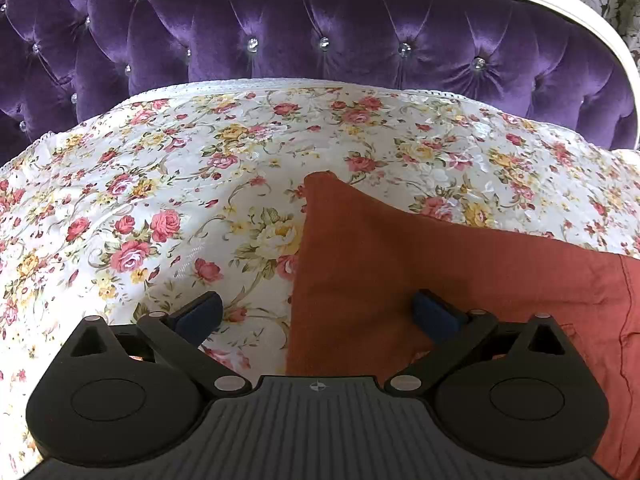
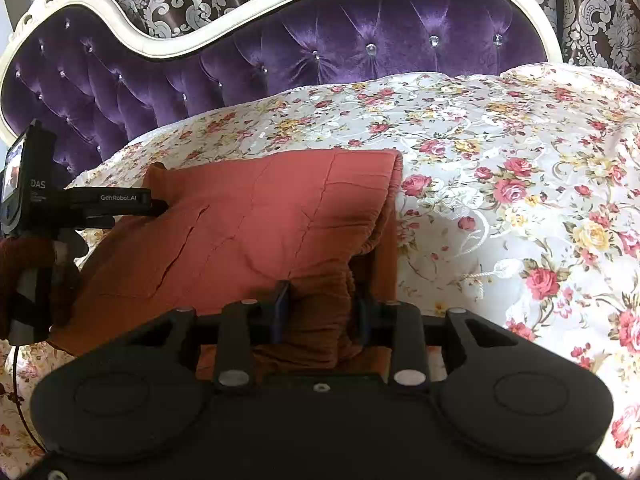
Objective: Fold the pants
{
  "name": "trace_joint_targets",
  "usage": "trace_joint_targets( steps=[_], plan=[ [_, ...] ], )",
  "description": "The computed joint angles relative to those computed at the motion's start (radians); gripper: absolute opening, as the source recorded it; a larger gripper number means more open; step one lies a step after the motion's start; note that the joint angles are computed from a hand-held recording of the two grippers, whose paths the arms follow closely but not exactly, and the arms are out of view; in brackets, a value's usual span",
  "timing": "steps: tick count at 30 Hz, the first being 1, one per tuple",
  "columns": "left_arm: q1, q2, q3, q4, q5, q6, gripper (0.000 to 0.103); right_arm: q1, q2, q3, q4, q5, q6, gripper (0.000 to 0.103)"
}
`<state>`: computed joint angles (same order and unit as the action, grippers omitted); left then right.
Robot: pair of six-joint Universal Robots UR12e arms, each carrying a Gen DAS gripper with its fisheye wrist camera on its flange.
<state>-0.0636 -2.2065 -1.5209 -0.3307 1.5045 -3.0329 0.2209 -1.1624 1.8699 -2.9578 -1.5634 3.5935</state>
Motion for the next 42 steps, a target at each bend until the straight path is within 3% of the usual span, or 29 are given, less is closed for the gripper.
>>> trace_joint_targets(
  steps=[19,22,25,28,32,38,42],
  plan=[
    [-0.002,-0.001,0.016,-0.045,0.002,-0.010,0.103,0.010,0.002,-0.004,0.007,-0.034,-0.017,0.043],
    [0.005,-0.002,0.022,-0.052,-0.024,0.000,0.103,0.011,0.002,-0.005,0.010,-0.035,-0.019,0.044],
    [0.022,0.011,0.035,-0.109,-0.073,0.005,0.091,0.009,0.001,-0.004,0.010,-0.030,-0.022,0.043],
    [0.038,0.052,-0.008,-0.035,-0.092,-0.030,0.088,0.009,0.001,-0.003,0.009,-0.031,-0.023,0.043],
    [0.052,0.118,-0.094,0.034,-0.115,0.014,0.090,0.008,0.001,-0.002,0.005,-0.029,-0.023,0.043],
    [0.057,0.173,-0.194,0.016,-0.175,0.047,0.090,0.008,0.001,-0.001,0.003,-0.030,-0.025,0.043],
    [0.041,0.178,-0.228,0.015,-0.158,0.076,0.090,0.009,0.000,-0.002,0.004,-0.033,-0.027,0.043]
  ],
)
